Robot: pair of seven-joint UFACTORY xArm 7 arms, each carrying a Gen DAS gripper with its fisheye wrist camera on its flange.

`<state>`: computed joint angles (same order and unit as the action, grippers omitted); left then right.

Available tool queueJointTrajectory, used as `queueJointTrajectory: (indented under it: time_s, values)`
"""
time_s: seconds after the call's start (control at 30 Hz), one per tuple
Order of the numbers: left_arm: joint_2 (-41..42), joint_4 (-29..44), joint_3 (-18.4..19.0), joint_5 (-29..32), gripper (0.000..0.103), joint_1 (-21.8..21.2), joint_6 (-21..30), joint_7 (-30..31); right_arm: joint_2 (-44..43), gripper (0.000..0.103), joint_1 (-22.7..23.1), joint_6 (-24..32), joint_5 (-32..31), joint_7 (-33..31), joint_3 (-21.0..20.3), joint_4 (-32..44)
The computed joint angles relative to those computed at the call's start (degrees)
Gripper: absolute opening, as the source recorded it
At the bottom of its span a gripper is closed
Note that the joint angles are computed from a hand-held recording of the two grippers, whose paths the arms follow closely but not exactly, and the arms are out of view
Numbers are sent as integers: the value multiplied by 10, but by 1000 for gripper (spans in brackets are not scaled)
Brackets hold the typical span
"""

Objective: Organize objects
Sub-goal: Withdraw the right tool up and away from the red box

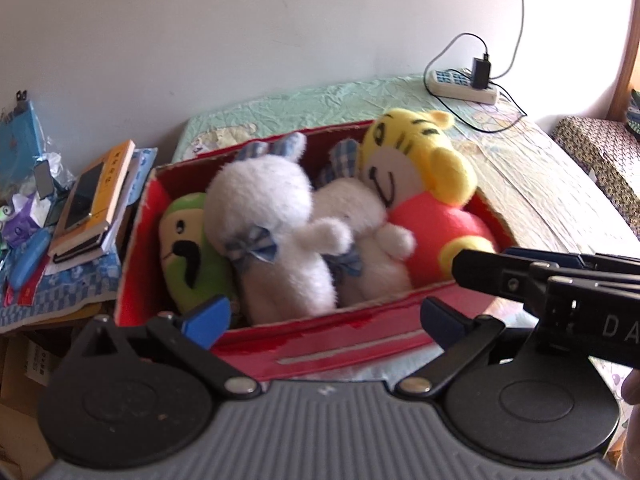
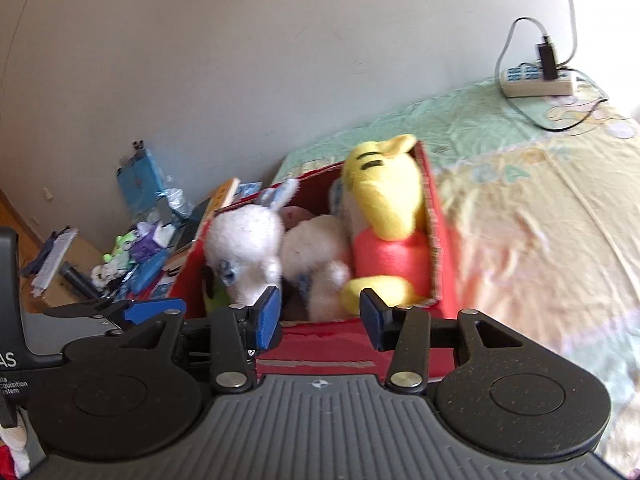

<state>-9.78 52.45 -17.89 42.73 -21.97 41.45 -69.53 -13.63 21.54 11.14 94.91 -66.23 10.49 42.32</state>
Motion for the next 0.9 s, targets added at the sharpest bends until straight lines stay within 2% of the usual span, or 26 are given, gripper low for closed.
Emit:
queueJointTrajectory:
  time_s: [0.2,0.4,0.47,0.6,0.77,0.9]
  values:
    - [55,47,-5,-12,100,-27,7,10,-24,48,-14,-17,-44,52,-17,-38]
    - [152,138,10,-24,100,-84,33,27,-36,48,-25,-8,-122,102,-57,-65]
    - [188,178,17,-25,100,-106,53,34,-38,48,-31,-7,-157,121,-72,-71]
    - [251,251,37,-48,100,-143,71,46,-33,48,-57,-23,-278,198,-87,-86]
    - [306,333,72,-53,100,-192,101,41,-20,48,-76,-12,-367,247,-129,-84]
    - [332,386,96,-51,100,-221,122,36,-7,48,-62,-10,-376,224,-172,-68]
